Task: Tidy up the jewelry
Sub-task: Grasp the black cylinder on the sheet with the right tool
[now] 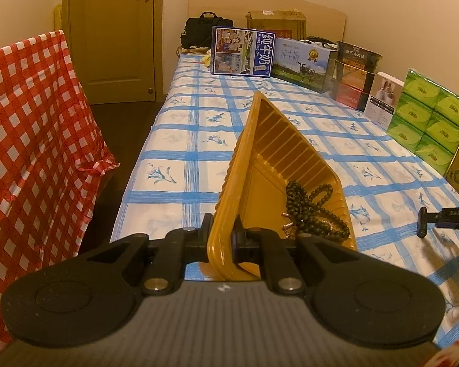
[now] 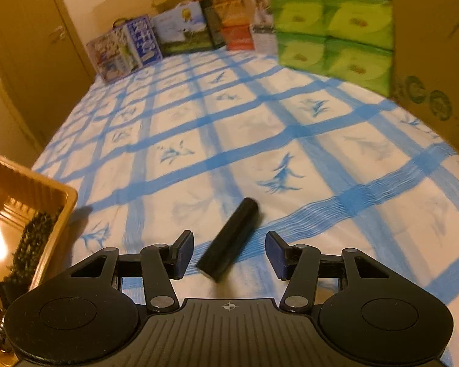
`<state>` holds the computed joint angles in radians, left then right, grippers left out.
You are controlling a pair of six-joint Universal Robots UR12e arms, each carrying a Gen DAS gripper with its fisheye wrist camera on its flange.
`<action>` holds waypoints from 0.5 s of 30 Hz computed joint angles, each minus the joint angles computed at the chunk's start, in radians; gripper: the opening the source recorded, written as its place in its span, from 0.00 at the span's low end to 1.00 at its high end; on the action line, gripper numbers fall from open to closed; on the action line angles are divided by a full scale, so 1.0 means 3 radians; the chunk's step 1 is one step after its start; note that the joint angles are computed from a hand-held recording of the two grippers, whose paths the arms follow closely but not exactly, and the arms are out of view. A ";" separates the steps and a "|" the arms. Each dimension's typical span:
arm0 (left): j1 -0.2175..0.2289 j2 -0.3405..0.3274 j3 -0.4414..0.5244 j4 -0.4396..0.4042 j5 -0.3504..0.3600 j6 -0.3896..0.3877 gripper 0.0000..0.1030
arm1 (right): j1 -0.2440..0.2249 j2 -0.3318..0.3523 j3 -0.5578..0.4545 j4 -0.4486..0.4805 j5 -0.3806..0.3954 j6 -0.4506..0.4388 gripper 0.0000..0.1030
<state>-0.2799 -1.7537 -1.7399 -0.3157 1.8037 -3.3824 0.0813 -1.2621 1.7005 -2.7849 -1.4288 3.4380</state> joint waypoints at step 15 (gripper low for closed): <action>-0.0005 -0.0003 0.0000 0.0006 -0.0002 0.0000 0.09 | -0.0031 -0.0143 0.0121 0.0017 -0.0406 -0.0169 0.20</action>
